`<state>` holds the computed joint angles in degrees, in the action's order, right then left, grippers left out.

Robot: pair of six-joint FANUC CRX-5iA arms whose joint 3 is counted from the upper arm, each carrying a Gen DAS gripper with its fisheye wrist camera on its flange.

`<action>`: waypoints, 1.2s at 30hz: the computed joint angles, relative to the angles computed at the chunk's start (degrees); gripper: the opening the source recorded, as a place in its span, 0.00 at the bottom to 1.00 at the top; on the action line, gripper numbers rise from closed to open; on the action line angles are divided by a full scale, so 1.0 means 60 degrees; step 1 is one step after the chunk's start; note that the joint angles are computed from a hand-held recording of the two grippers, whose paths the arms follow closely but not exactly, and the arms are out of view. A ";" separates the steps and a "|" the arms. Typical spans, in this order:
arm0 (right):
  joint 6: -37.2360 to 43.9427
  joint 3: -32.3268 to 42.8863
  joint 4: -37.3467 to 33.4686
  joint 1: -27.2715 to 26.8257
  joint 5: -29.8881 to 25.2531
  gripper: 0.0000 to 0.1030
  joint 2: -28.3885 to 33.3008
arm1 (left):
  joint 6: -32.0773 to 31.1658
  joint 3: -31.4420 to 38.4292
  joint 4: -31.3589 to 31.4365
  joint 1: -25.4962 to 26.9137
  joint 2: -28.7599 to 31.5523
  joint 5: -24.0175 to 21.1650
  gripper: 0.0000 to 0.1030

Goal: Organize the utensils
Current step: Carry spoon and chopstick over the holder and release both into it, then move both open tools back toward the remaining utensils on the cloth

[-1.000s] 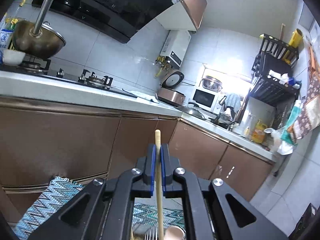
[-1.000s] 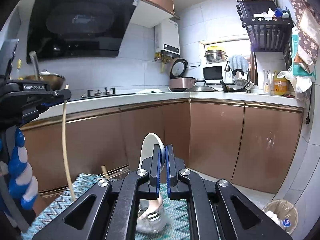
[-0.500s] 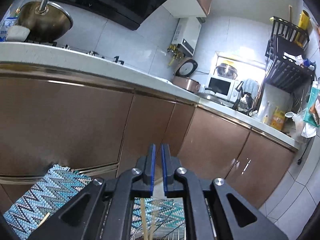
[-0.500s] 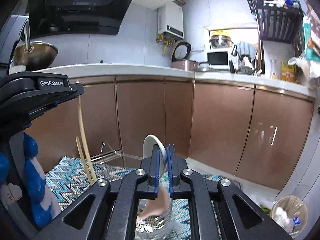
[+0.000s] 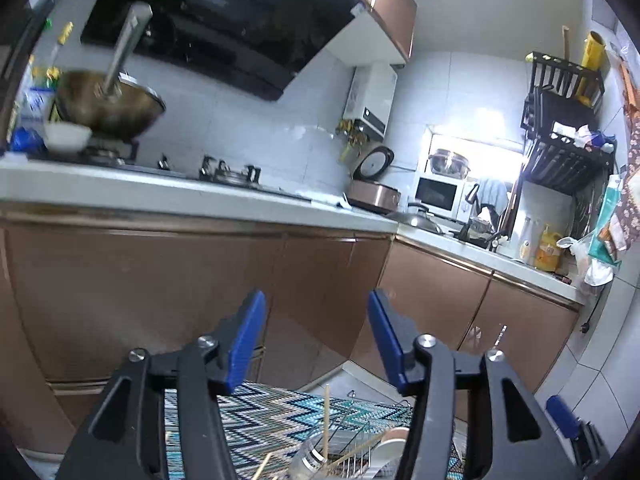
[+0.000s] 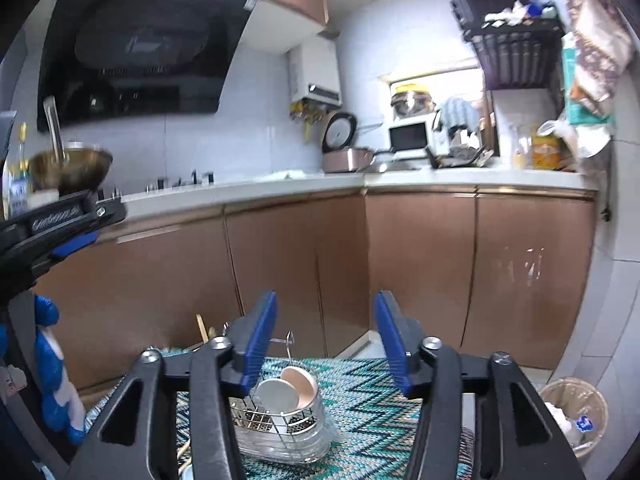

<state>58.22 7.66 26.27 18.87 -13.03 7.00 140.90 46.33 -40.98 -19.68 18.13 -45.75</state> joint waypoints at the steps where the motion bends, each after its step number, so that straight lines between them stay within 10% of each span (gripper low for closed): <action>1: -0.0235 -0.0217 0.0234 0.0004 0.0016 0.53 -0.0267 | 0.0043 -0.0151 -0.0154 -0.0088 -0.0249 -0.0131 0.51; 36: -0.5361 -0.4833 0.5424 0.0304 0.0885 1.00 -0.5106 | 0.1072 -0.5253 -0.2365 -0.1858 -0.6116 -0.2487 0.52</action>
